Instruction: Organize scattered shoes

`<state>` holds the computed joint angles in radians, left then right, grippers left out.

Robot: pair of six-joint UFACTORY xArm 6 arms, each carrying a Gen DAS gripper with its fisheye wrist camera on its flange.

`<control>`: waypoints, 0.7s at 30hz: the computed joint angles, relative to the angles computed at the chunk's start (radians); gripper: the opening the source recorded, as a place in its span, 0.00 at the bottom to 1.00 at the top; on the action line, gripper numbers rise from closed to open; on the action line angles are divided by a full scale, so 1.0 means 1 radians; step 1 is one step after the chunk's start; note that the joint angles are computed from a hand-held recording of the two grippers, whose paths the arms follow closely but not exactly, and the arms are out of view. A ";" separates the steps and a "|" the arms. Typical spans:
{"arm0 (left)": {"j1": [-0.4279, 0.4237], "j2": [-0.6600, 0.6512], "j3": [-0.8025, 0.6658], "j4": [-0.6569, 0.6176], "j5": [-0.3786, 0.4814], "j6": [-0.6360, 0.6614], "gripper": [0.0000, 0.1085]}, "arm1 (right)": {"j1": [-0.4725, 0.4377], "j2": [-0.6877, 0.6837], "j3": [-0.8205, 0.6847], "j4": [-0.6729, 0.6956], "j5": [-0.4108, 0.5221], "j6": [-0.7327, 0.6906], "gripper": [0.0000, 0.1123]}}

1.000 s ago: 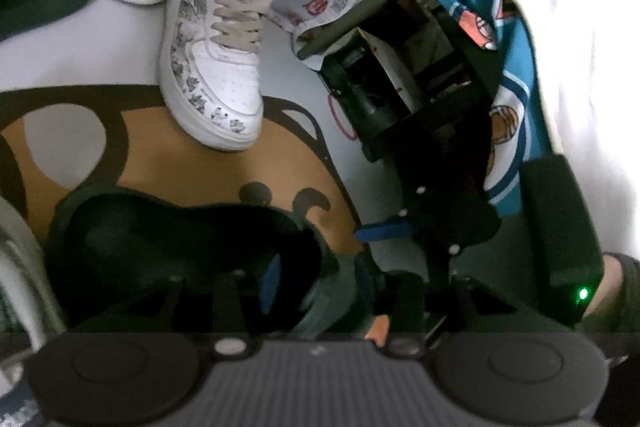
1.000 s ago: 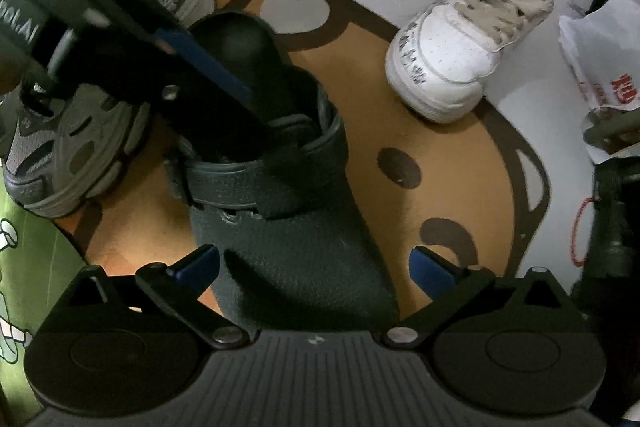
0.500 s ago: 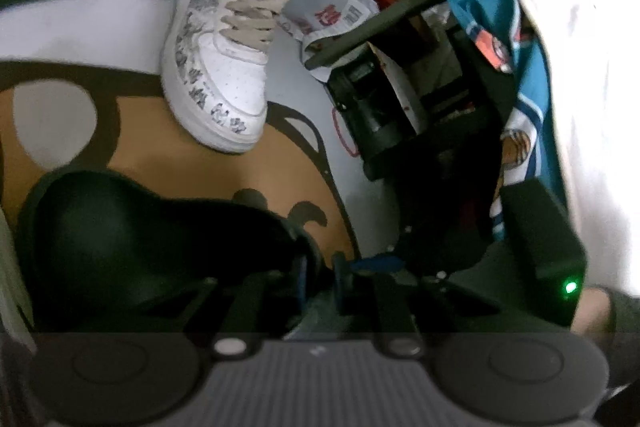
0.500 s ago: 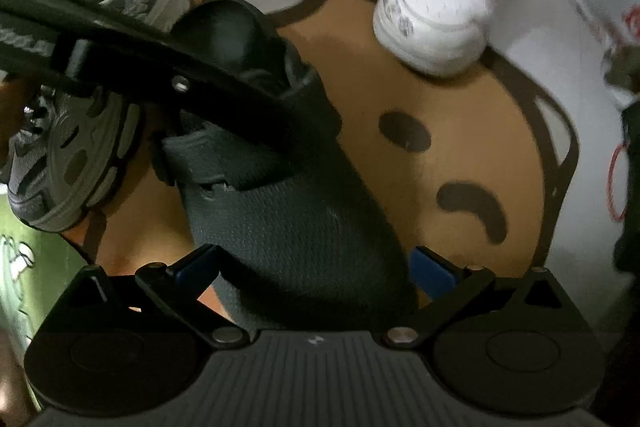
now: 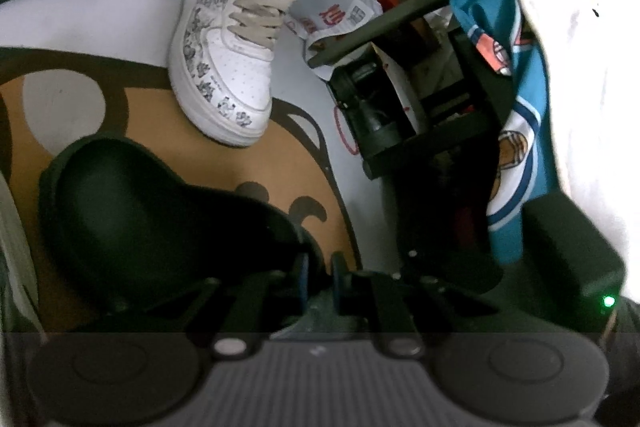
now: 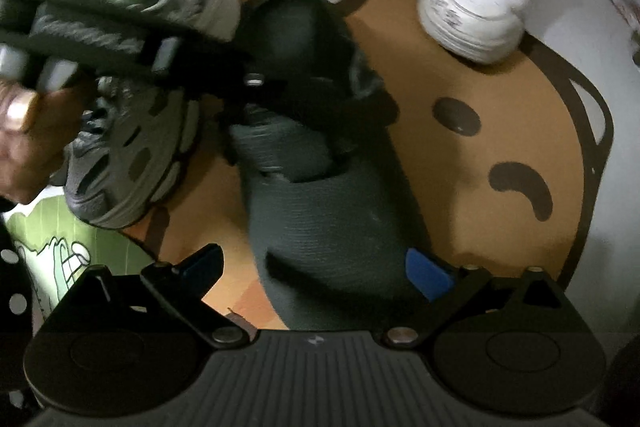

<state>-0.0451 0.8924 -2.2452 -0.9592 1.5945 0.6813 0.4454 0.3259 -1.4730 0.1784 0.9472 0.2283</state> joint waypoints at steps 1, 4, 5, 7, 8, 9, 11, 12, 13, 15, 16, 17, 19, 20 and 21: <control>0.001 0.002 -0.003 0.000 0.003 -0.001 0.10 | 0.000 -0.003 0.002 0.026 -0.010 -0.013 0.90; 0.004 0.005 -0.007 0.000 0.009 0.000 0.11 | -0.008 -0.012 0.011 0.120 -0.040 -0.059 0.90; 0.004 0.005 -0.006 0.000 0.009 0.000 0.11 | -0.009 -0.012 0.009 0.131 -0.040 -0.072 0.90; 0.004 -0.001 0.002 0.003 0.005 0.005 0.12 | -0.008 -0.012 0.008 0.134 -0.041 -0.087 0.90; 0.004 -0.005 0.006 0.005 0.002 0.008 0.12 | -0.007 -0.013 0.009 0.131 -0.043 -0.093 0.90; 0.003 -0.008 0.011 0.007 0.000 0.011 0.12 | -0.007 -0.014 0.011 0.128 -0.044 -0.100 0.90; 0.006 -0.011 0.011 0.012 0.003 0.019 0.13 | -0.004 -0.016 0.011 0.090 -0.044 -0.098 0.89; 0.008 -0.012 0.010 0.014 0.006 0.023 0.14 | 0.001 -0.015 0.007 0.041 -0.041 -0.078 0.89; 0.010 -0.013 0.010 0.017 0.009 0.029 0.15 | 0.003 -0.014 0.005 0.002 -0.038 -0.059 0.89; 0.014 -0.018 0.015 0.021 0.014 0.046 0.18 | 0.000 -0.013 0.009 -0.045 -0.036 -0.027 0.89; 0.017 -0.018 0.011 0.027 0.021 0.050 0.19 | -0.003 -0.012 0.013 -0.061 -0.037 -0.010 0.89; 0.018 -0.019 0.008 0.038 0.025 0.057 0.20 | -0.007 -0.012 0.019 -0.066 -0.040 0.005 0.89; 0.017 -0.030 0.019 0.056 0.019 0.076 0.23 | -0.011 -0.012 0.033 -0.076 -0.039 0.014 0.89; 0.016 -0.035 0.024 0.070 0.018 0.087 0.23 | -0.012 -0.013 0.039 -0.074 -0.038 0.009 0.89; 0.013 -0.041 0.030 0.084 0.017 0.098 0.23 | -0.012 -0.012 0.043 -0.068 -0.038 0.006 0.89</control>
